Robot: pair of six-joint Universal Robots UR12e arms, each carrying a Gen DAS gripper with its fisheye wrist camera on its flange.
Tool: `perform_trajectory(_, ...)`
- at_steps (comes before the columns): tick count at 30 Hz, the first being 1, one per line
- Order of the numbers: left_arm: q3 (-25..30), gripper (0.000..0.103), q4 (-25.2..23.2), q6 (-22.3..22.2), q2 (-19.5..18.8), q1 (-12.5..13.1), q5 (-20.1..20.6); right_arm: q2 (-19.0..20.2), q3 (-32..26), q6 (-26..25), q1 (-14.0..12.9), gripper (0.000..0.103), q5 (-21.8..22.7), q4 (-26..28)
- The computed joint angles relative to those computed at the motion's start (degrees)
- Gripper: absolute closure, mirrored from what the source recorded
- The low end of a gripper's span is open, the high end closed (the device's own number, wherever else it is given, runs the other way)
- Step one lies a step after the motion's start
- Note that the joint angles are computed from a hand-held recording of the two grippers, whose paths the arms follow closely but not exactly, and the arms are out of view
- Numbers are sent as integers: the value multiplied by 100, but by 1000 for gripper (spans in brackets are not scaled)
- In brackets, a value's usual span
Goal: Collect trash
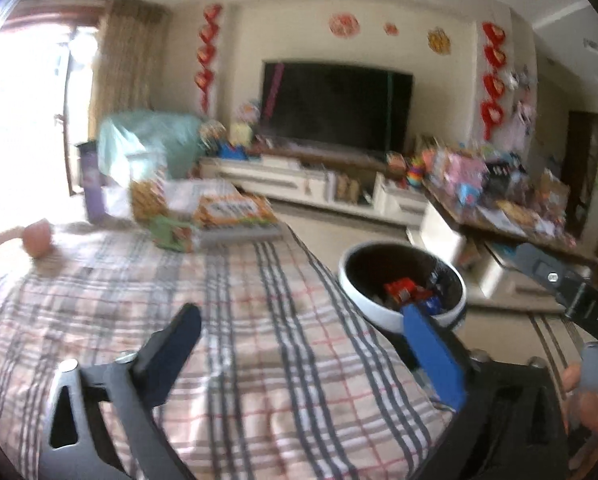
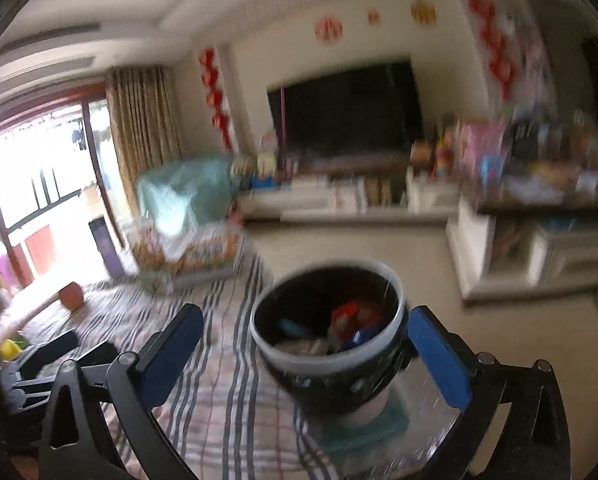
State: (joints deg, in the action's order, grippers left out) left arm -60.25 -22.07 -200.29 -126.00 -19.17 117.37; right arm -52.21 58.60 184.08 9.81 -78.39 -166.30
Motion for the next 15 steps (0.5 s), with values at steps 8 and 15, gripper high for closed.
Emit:
perform_trajectory(8,-537,0,570,99,132,-227,939,-93,427,-389,160,0,-223,-590)
perform_trajectory(15,-679,0,815,137,98,-339,1429,-118,695,-383,202,0,-327,-942)
